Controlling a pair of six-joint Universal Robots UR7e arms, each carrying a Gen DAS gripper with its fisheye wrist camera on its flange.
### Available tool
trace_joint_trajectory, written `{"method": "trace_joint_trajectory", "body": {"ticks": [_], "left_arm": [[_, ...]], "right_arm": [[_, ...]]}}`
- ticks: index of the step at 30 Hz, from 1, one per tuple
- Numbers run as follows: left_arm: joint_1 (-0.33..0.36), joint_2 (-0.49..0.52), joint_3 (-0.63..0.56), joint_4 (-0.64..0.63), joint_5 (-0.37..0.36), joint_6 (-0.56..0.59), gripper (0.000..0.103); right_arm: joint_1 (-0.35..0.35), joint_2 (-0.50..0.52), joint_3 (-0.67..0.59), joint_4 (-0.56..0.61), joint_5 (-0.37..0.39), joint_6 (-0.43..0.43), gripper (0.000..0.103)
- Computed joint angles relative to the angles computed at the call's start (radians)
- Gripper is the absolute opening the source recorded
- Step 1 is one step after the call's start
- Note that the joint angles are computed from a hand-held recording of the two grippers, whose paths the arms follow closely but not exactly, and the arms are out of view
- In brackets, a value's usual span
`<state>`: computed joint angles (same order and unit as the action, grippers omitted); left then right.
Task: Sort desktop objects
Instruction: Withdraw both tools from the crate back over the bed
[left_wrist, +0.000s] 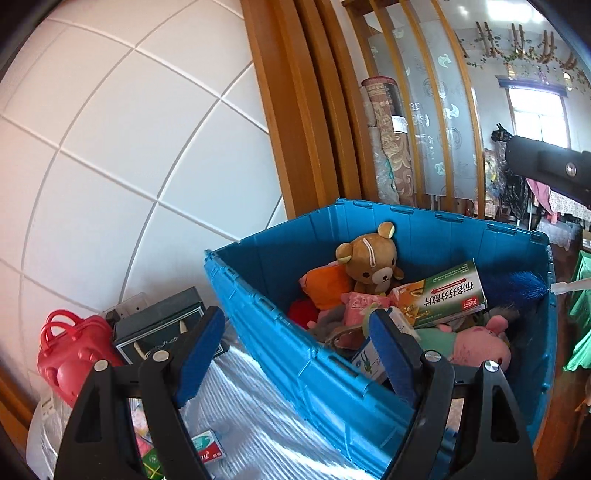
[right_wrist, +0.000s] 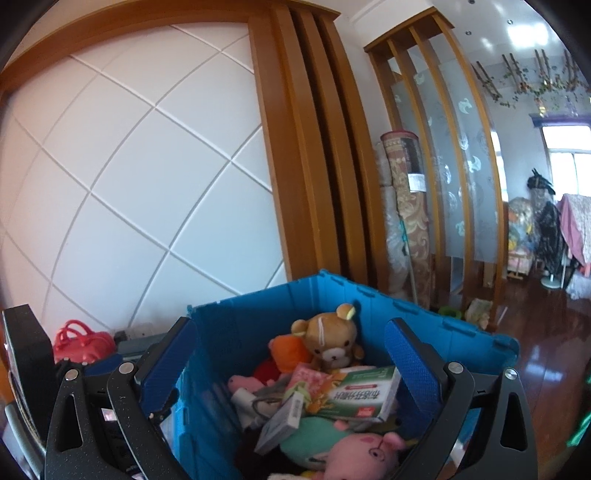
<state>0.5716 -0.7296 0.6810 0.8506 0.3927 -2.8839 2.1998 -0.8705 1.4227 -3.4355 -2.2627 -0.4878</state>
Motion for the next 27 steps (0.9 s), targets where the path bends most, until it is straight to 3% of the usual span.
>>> {"method": "trace_joint_trajectory", "body": {"ticks": [5, 12, 27], "left_arm": [[-0.01, -0.145, 0.229, -0.115, -0.074, -0.016, 0.08], [-0.009, -0.314, 0.425, -0.141, -0.154, -0.066, 0.08], [0.032, -0.618, 0.676, 0.029, -0.244, -0.121, 0.08]], "right_arm": [[0.018, 0.027, 0.018, 0.03, 0.01, 0.008, 0.103], [0.057, 0.113, -0.028, 0.086, 0.015, 0.041, 0.103], [0.156, 0.357, -0.165, 0.234, 0.001, 0.186, 0.103]]}}
